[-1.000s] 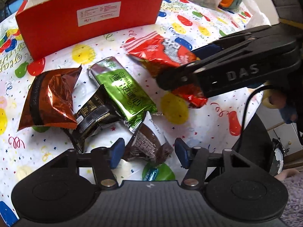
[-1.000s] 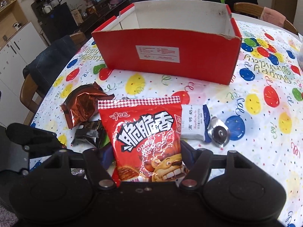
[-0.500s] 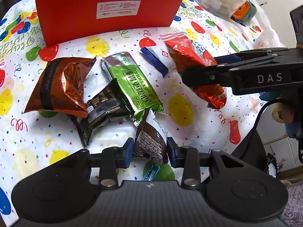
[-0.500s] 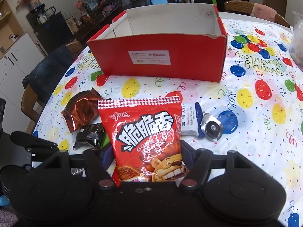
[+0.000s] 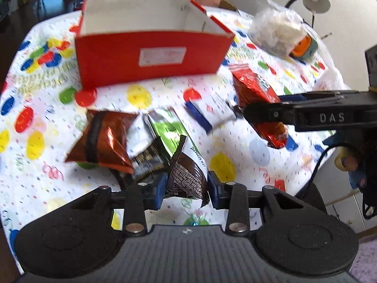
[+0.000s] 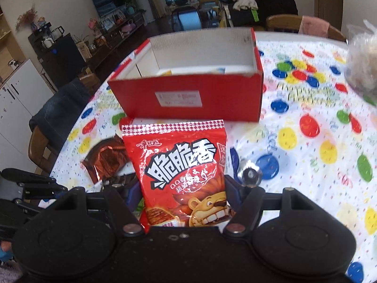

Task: Organize snacks
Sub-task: 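Lift red chip bag with right tool while left tool grasps brown chocolate packet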

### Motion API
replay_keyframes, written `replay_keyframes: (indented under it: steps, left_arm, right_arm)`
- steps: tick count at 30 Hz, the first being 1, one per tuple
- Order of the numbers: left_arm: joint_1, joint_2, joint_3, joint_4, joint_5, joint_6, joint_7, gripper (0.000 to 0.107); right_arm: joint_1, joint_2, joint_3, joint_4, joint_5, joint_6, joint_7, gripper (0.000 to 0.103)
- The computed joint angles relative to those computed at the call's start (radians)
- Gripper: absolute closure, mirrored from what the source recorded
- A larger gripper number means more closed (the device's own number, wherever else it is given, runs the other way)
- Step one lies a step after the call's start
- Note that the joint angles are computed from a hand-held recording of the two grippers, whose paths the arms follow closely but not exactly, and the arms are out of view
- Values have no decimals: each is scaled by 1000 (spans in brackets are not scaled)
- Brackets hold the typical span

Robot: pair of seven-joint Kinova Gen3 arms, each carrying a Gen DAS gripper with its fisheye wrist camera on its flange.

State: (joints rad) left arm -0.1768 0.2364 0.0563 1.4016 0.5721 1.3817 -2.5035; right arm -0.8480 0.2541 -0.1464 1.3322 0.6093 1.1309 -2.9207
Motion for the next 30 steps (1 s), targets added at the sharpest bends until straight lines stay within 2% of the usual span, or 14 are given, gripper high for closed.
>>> replay_keyframes:
  steps: [8,15,22,30]
  left_arm:
    - [0,-4,3,-79,43,-28,50,71]
    - [29,36,23,-208,30,-56,156,71]
    - [81,130,48,-396,-56,-64,310,71]
    - [164,265,65,-660,-193,-29,478,71]
  right_arm:
    - [1,13,12,-80,31,58,69,34]
    - [34,36,38,-153,24,77,164,34]
    - [86,71,76,-244,-4,88,271,34]
    - [161,146,124,-390,-70,106,420,34]
